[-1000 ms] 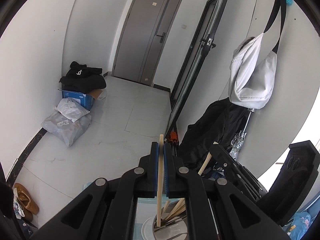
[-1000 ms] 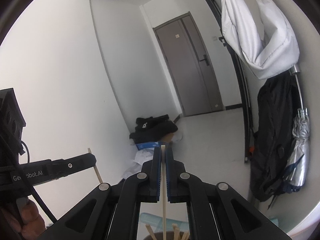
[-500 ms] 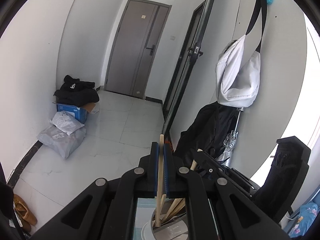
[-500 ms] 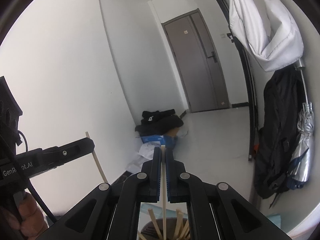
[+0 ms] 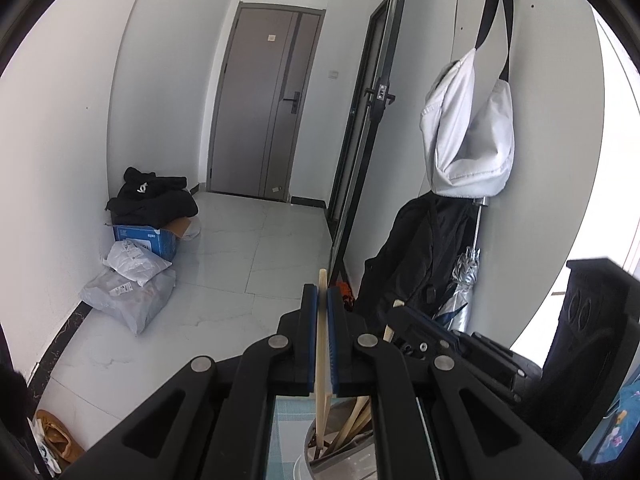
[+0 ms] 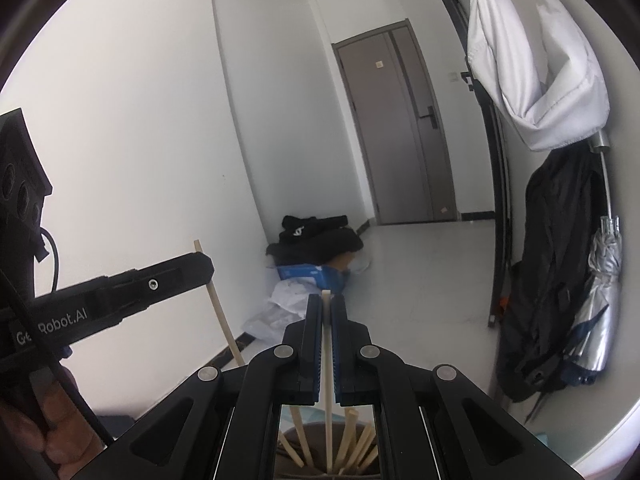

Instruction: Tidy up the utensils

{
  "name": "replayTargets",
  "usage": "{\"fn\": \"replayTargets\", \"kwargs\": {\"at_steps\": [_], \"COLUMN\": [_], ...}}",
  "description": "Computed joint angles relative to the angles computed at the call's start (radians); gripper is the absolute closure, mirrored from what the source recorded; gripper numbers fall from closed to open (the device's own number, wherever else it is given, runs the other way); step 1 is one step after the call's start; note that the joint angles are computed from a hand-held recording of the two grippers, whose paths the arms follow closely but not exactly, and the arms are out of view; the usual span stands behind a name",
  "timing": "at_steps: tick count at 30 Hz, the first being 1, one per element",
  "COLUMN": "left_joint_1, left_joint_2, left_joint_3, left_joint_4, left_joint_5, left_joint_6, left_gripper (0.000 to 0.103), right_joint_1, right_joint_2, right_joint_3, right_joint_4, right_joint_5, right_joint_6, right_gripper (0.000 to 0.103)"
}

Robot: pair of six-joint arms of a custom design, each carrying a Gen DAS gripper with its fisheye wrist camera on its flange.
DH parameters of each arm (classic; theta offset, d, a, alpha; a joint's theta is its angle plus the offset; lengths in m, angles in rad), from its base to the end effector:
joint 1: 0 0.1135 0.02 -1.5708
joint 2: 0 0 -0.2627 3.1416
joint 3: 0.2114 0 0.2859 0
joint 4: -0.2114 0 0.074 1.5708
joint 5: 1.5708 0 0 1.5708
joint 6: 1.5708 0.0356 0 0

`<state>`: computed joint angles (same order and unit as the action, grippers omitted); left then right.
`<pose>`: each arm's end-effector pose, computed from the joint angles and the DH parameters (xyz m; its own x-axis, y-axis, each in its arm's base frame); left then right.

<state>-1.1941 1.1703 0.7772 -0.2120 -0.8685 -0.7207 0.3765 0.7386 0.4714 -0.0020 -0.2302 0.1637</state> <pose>0.1277 -0.2490 0.2486 -0.4012 -0.1446 -0.9045 0.1397 0.9662 -0.2165 0.1978 0.0870 0.2455 -0.3357 0.0379 -0.9412 -0.5147 0.8295 0.2170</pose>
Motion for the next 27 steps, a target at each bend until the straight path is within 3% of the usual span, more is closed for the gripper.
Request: {"fn": "replayTargets", "kwargs": {"at_steps": [14, 27], "left_joint_1": [-0.054, -0.078], "left_joint_2": [0.054, 0.098], "left_joint_3": [-0.025, -0.049], "left_joint_4": [-0.009, -0.032], "left_joint_5": [0.032, 0.109], "left_joint_6": [-0.017, -0.198], "left_gripper": [0.101, 0.100], "right_joint_1": [-0.036, -0.062], "right_joint_2": [-0.026, -0.100], "right_joint_3": [-0.067, -0.128], "right_joint_4": [-0.064, -0.238], "right_joint_5": [-0.132, -0.170], "right_joint_6": [-0.032, -0.112], "right_gripper": [0.099, 0.099]}}
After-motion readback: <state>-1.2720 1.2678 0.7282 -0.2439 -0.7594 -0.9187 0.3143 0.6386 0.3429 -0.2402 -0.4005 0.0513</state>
